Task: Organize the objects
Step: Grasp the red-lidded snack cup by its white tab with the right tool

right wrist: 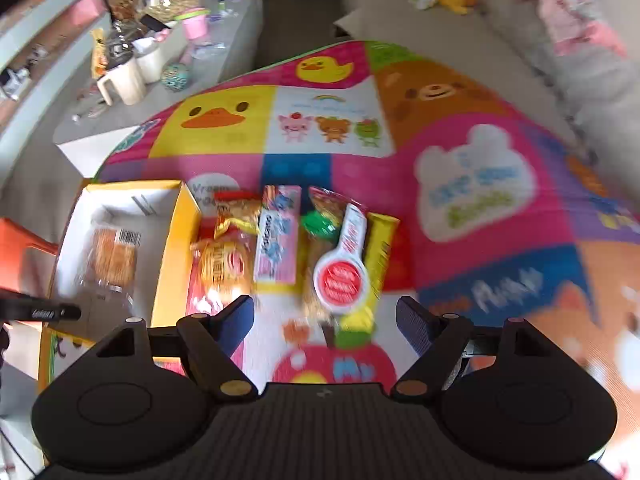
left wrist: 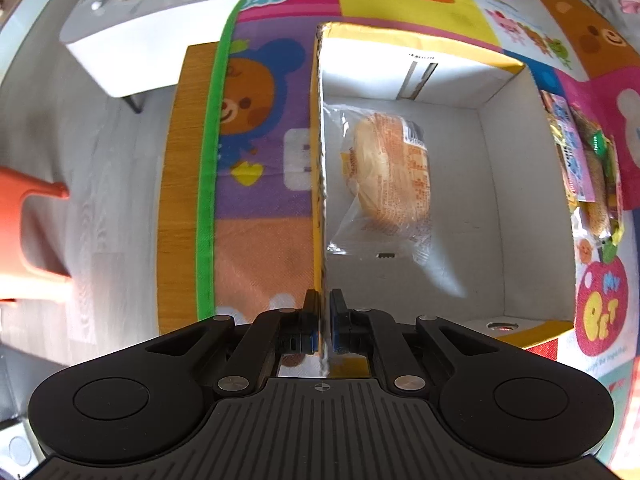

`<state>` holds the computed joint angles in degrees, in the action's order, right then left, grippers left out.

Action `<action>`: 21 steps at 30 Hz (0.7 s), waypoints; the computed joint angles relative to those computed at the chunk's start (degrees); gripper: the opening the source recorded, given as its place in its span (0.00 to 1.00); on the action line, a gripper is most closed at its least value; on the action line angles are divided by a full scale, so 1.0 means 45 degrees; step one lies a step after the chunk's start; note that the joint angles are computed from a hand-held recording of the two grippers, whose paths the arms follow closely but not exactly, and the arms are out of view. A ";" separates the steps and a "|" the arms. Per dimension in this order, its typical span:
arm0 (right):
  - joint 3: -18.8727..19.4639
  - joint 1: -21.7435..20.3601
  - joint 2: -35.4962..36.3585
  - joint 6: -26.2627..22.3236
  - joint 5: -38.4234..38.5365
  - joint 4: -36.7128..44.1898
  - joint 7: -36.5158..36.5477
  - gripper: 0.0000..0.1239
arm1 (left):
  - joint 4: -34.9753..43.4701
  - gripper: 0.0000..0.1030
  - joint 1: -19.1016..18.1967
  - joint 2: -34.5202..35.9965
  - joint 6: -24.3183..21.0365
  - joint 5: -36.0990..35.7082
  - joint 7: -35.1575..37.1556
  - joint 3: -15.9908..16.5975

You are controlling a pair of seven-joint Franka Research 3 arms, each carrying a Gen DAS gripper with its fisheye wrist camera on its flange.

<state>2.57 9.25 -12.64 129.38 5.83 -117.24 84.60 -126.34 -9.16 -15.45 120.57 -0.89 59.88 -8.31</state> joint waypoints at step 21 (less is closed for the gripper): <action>-0.0373 0.0195 0.1884 0.0171 0.1958 -0.0053 -0.2131 0.23 | 0.0801 0.07 -0.0074 0.0632 -0.0865 0.0209 -0.0805 -0.0244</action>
<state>0.89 10.12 -4.16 130.15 14.64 -117.48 75.02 -122.73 -9.49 -12.61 116.68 0.05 56.26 -9.41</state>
